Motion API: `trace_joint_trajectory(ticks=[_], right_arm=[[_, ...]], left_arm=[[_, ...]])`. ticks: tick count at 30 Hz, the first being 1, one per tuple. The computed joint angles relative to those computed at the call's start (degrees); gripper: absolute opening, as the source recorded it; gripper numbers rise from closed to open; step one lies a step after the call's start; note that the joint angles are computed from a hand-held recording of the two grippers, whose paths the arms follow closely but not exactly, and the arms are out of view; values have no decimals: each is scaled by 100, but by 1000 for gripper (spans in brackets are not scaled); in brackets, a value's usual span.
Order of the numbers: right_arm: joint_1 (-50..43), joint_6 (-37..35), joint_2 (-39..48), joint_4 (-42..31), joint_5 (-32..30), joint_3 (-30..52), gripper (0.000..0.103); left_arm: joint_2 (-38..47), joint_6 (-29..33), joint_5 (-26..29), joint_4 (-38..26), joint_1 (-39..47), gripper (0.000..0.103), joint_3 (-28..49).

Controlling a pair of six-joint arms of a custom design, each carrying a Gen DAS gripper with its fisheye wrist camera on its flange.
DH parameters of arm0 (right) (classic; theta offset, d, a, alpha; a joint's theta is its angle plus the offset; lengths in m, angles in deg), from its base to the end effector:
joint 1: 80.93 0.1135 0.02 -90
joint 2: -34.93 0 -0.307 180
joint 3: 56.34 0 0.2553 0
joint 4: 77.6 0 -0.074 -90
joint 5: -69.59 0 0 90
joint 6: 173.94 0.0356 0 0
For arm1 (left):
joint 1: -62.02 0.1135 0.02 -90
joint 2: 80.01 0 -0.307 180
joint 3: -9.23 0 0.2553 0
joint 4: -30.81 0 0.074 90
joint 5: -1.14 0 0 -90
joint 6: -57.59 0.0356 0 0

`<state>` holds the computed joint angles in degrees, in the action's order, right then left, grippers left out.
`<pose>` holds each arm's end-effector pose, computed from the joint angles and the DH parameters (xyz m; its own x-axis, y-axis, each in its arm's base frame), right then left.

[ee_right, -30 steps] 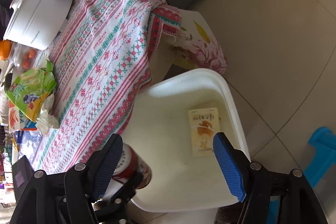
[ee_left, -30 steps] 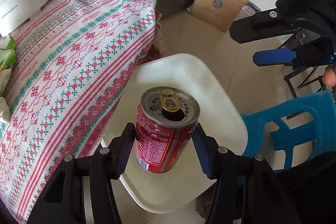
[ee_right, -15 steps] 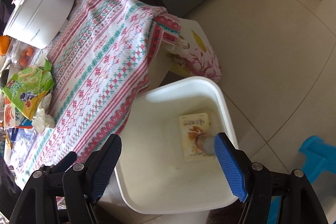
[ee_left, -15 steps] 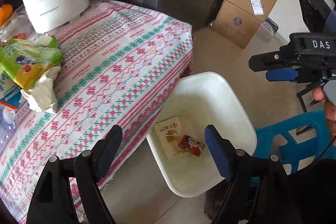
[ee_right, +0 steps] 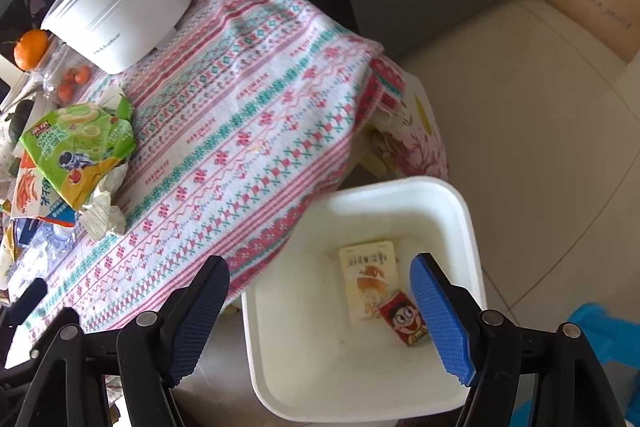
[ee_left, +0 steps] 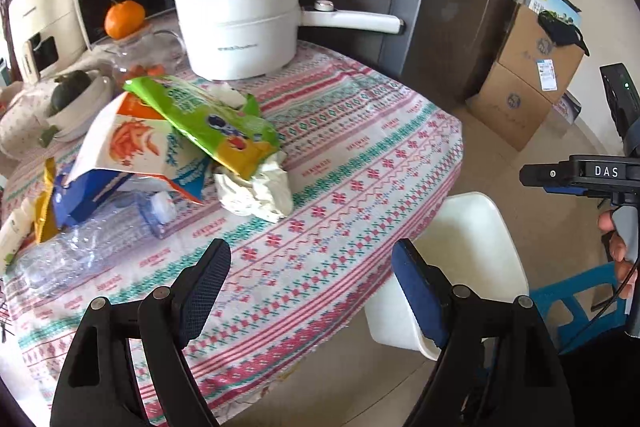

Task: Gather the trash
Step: 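Move both grippers back over the table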

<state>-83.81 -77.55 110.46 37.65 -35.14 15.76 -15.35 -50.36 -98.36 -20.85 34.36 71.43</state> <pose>0.2386 -0.0029 0.2948 -0.9265 0.1544 -0.3431 0.0577 0.9594 0.2759 0.1866 -0.0912 0.2916 -0.7974 0.0748 -0.5988 0.1329 0.9897 -0.0534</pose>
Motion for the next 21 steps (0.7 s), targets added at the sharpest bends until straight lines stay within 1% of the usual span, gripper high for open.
trace_joint_trajectory(ticks=[3,8,10,12,15,18,21], right_arm=[[314,231,-56,132,110,18,80],[963,588,-137,378,361,66,82],[1319,689,-153,561,616,56,82],[1738,782,-160,799,1031,-2,82],[2343,791,-116,1176,1674,-99,83],[2831,914,97,1235,2197,23,85],[3057,1103,317,1241,2138,200,87]], left_arm=[[-339,263,-13,-217,426,85,-13],[-822,878,489,-555,1631,85,-12],[-989,1194,680,-604,2235,85,-26],[-1089,1577,910,-636,2922,87,-41],[-1065,2168,1343,-683,4051,87,-21],[-926,2721,1693,-609,5097,87,-15],[-618,3248,2088,-512,6144,87,27]])
